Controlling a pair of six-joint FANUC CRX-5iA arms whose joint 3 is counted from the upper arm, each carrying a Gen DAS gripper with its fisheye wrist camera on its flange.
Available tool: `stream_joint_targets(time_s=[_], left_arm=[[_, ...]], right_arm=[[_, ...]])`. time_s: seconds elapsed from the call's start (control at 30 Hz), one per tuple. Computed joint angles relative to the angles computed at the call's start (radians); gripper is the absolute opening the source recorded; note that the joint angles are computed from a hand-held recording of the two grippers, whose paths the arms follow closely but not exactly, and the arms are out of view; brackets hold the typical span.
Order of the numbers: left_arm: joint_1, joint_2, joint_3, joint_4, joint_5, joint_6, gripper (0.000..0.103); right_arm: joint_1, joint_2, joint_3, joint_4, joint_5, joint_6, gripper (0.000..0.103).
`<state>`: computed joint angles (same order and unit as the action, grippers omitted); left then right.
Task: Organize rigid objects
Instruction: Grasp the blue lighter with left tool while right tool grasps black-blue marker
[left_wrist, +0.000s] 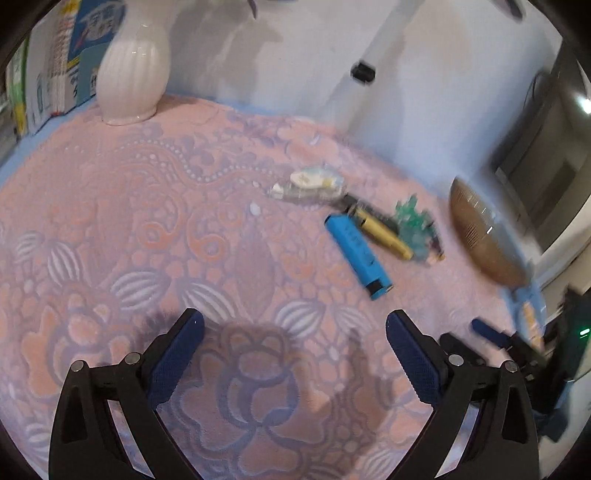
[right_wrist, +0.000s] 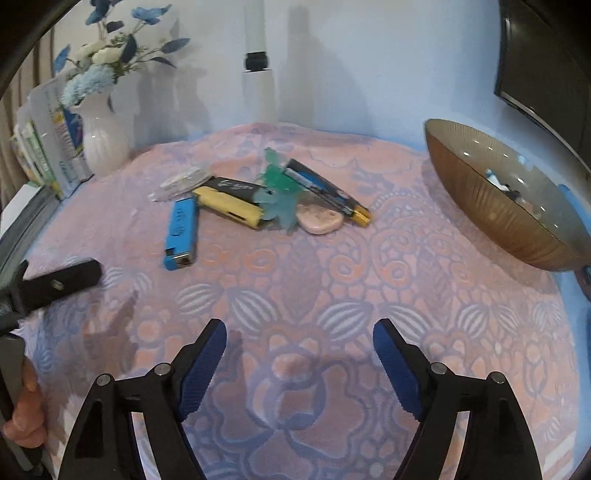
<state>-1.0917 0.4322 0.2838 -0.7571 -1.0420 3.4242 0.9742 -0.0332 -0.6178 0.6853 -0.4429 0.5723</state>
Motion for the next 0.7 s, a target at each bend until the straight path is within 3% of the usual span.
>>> stream_joint_targets(time_s=[0.1,0.17,0.4,0.7], left_arm=[[-0.016,-0.006,-0.006,-0.021,-0.024,0.052,0.099],[-0.020,-0.002,-0.003,-0.018,-0.030,0.051,0.100],[-0.017,0.022,0.030,0.007,-0.063,0.000,0.102],[-0.008,0.039,0.053,0.032,-0.086,-0.047,0.102]], right_arm=[[-0.005,-0.009,-0.015,0.025,0.009,-0.016,0.084],[0.000,-0.005,-0.018,0.062,-0.006,-0.048,0.089],[0.015,-0.008,-0.059,0.248,-0.027,-0.169,0.089],[0.018,0.013,-0.005,0.091,-0.049,-0.052,0.093]])
